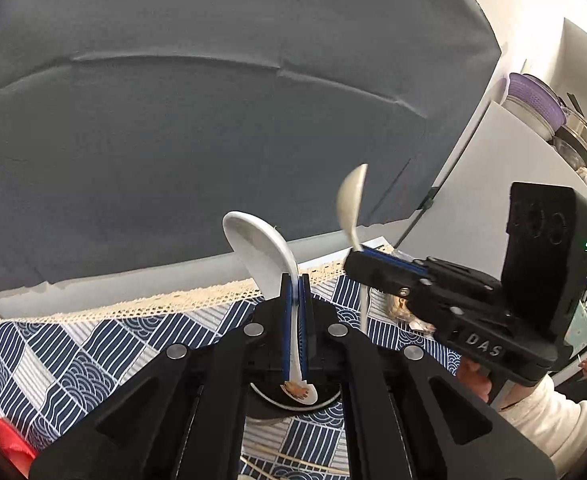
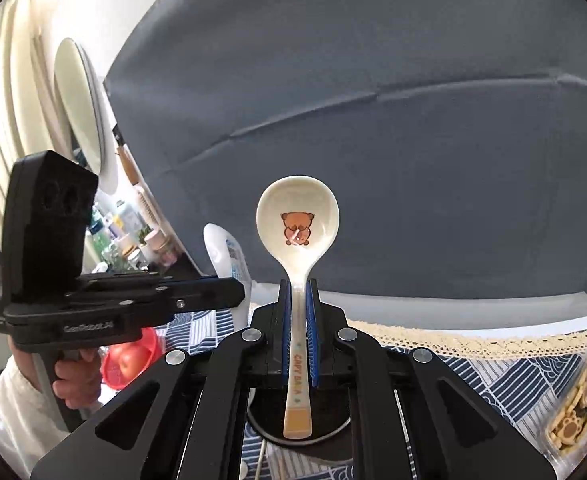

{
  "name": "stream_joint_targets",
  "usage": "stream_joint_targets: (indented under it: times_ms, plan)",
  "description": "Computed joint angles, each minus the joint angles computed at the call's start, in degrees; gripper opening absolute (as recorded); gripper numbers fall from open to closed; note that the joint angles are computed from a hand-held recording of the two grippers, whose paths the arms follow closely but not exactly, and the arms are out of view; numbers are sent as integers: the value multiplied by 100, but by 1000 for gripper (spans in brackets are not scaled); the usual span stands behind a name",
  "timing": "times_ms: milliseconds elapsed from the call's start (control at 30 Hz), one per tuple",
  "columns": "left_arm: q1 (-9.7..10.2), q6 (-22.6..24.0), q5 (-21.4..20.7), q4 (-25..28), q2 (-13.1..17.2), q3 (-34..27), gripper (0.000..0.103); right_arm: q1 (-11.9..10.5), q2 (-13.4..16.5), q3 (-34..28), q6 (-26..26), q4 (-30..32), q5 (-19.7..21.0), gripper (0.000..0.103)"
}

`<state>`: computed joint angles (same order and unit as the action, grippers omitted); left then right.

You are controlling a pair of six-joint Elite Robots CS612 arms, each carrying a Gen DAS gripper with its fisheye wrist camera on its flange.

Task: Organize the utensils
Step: 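Drop the white spoon and bear-print spoon into the black holder, opening both tools, then withdraw both tools from the holder back toward the chopsticks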

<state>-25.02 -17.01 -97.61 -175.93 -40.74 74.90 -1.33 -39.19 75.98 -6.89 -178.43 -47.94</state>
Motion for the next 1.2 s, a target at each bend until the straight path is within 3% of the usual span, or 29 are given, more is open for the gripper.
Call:
stream_joint_targets:
  times_ms: [300,467,533,600,667,767,833,933,1200]
  plan:
    - [50,-15,-282,32,178,-93,3,105,136,-158,-73,246,-293,7]
    - [6,168,-150,-49,114,59,8,101,55,2,-160,213,-513,11]
    - [-15,241,-44,-140,71,152,33,95,-12,108,-233,164,-646,11]
    - [-38,253,39,-277,0,290,45,80,-93,236,-322,107,-739,13]
    - [-63,282,131,-355,-80,420,55,54,-172,379,-374,2,-855,29]
    - [-124,391,412,-338,-207,605,64,14,-285,569,-493,-73,-964,40]
    - [-170,399,636,-355,-287,737,75,-18,-340,684,-521,-142,-1017,53]
    - [-247,280,1018,-431,-406,959,89,-49,-427,849,-636,-154,-1045,62]
    - [-374,-147,1520,-407,-670,1514,92,-65,-664,1283,-1099,-22,-1113,81]
